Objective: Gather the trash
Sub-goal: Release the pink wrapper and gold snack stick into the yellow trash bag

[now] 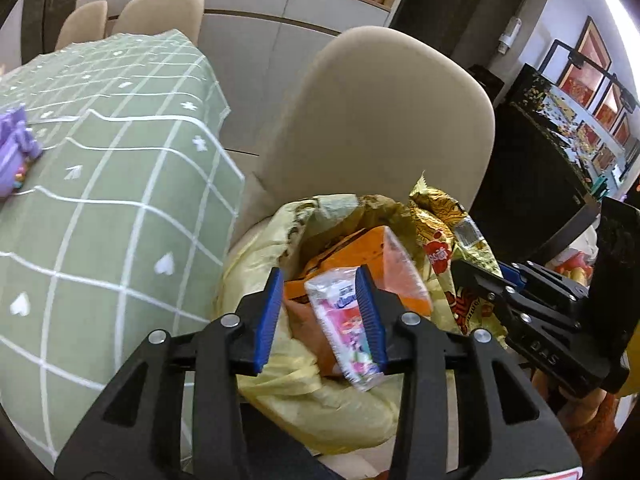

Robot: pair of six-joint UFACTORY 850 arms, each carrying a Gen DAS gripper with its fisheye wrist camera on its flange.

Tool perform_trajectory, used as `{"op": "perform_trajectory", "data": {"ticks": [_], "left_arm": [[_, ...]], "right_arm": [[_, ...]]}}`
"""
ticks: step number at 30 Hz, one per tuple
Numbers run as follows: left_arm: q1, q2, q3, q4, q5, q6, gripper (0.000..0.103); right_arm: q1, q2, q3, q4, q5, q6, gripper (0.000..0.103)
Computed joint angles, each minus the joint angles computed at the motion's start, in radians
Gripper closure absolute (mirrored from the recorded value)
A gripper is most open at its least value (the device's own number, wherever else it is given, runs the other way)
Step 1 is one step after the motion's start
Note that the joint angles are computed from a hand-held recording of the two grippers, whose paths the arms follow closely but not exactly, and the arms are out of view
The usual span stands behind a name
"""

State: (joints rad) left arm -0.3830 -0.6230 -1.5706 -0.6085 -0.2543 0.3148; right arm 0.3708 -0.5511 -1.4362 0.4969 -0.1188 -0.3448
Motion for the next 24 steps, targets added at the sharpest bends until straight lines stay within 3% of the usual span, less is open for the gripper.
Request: {"op": "perform_trajectory", "data": {"ticks": [5, 10, 12, 17, 18, 20, 21, 24], "left_arm": [[0.002, 0.078, 0.097, 0.072, 0.062, -0.076, 0.059], [0.014, 0.146, 0.172, -0.054, 0.089, 0.041, 0.053], [0.019, 0.163, 0.192, -0.070, 0.099, 0.059, 0.050], [0.031, 0.187, 0.223, -0.122, 0.114, 0.088, 0.047], [0.033, 0.192, 0.230, -0.129, 0.115, 0.088, 0.047], [0.041, 0.200, 0.243, -0.174, 0.113, 0.123, 0.047], [0.044, 0.204, 0.248, -0.194, 0.113, 0.139, 0.047], [0.053, 0.218, 0.268, -0.240, 0.114, 0.173, 0.047]], "right_arm": [[0.002, -0.080, -0.067, -0.195, -0.074, 0.204, 0.083], [0.009, -0.185, -0.160, -0.280, -0.197, 0.321, 0.083], [0.023, -0.191, -0.165, -0.398, -0.192, 0.422, 0.083], [0.034, -0.182, -0.164, -0.391, -0.178, 0.441, 0.077], [0.038, -0.175, -0.157, -0.438, -0.168, 0.484, 0.074], [0.051, -0.151, -0.132, -0.583, -0.134, 0.604, 0.054], [0.056, -0.138, -0.121, -0.602, -0.122, 0.614, 0.053], [0.047, -0.107, -0.091, -0.477, -0.104, 0.478, 0.053]]}}
